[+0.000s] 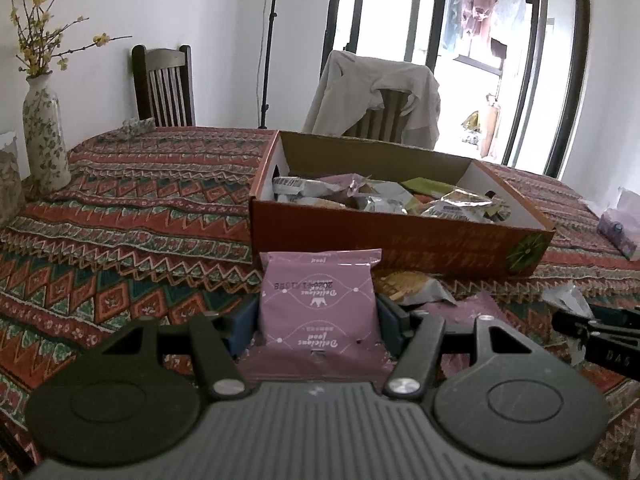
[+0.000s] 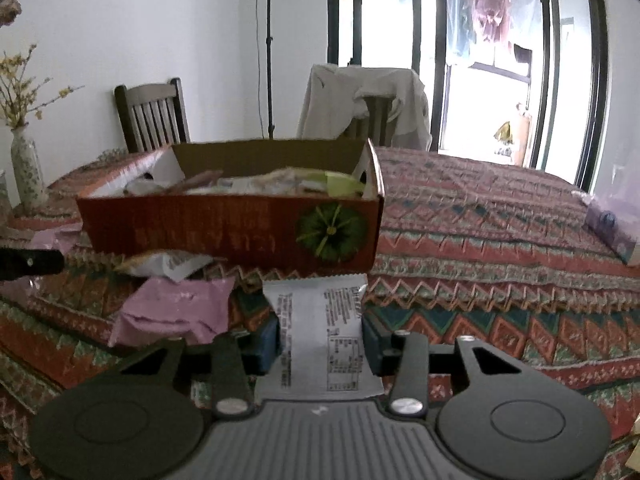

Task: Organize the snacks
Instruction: 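Grasp the pink packet with the left gripper while the right gripper holds its packet, then lift both packets and carry them over the cardboard box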

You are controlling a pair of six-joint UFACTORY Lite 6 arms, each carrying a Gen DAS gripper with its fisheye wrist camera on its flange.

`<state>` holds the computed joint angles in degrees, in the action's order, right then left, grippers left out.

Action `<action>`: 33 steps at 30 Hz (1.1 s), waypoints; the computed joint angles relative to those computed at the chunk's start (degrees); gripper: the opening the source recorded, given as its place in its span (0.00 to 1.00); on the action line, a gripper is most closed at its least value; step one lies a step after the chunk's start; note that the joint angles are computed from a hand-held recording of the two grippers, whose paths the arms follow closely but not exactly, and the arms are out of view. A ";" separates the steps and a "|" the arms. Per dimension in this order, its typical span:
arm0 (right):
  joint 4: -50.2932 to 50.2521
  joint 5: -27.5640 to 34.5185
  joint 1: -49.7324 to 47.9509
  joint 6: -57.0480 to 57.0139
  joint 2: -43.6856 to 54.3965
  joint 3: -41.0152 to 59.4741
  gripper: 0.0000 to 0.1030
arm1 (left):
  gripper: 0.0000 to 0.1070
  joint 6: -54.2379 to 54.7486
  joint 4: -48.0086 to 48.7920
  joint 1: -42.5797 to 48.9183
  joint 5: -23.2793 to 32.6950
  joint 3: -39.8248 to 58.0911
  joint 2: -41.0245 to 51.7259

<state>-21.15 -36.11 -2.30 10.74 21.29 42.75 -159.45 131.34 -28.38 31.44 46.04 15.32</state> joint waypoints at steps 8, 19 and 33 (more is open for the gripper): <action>-0.86 -1.68 0.79 1.36 -4.92 0.21 0.41 | 0.59 2.66 -0.76 -0.23 -0.19 2.45 -1.92; 0.69 2.50 3.86 3.47 0.16 13.89 0.41 | 0.59 10.34 -3.41 0.50 -3.00 15.93 4.00; 5.06 11.15 6.59 4.19 17.42 41.83 0.41 | 0.59 24.00 -14.68 4.78 -9.62 43.42 22.24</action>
<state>-16.09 -24.96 4.29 14.93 38.71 84.59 -135.44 116.66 -23.60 21.82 89.46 37.55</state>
